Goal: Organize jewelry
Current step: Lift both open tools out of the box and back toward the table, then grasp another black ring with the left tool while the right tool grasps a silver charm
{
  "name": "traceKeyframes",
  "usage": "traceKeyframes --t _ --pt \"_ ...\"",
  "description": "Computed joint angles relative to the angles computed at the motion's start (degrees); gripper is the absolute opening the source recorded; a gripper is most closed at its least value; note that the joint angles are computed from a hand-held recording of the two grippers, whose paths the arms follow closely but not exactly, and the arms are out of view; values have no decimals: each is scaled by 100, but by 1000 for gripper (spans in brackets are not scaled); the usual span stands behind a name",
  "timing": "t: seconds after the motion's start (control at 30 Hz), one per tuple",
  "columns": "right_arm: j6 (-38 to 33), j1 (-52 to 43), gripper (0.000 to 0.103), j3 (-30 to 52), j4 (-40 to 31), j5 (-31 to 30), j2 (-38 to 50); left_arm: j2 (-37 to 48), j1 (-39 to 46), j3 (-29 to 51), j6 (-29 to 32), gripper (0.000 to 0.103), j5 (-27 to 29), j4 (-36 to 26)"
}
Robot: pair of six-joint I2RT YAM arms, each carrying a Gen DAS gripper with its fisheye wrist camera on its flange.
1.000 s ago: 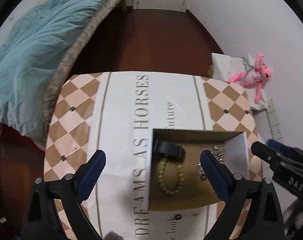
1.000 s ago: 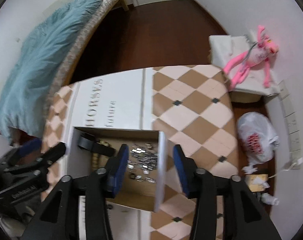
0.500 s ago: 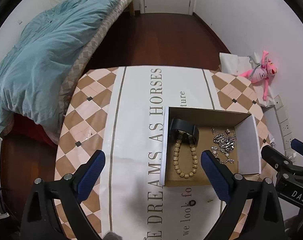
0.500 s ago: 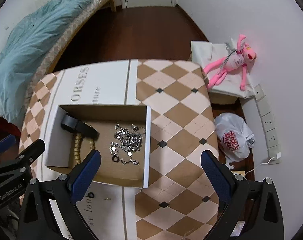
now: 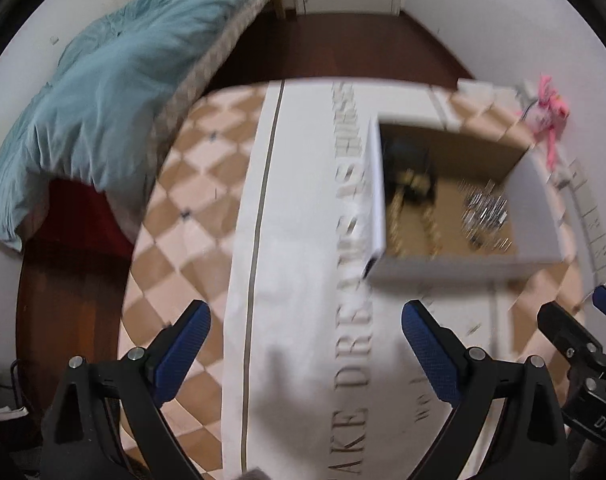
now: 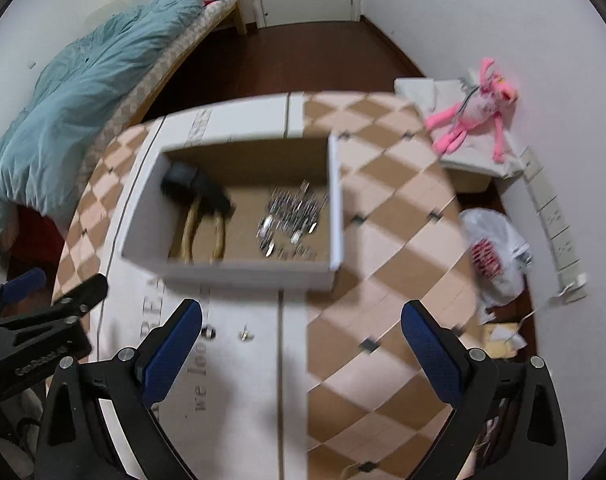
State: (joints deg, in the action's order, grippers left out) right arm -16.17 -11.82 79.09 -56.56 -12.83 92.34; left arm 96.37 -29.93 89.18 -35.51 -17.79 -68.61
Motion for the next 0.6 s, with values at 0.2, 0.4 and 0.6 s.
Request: traceKeyframes --t 0.2,0.4,0.6 --pt "17 217 54 -996 695 -212 -91 -55 -49 -871 -109 97 -21 301" --pt "68 508 41 -1375 1104 -100 3 -90 -15 -1108 -155 98 47 448" --pt "-28 522 9 -1538 1295 -86 -140 -75 -75 -1097 -145 97 66 533"
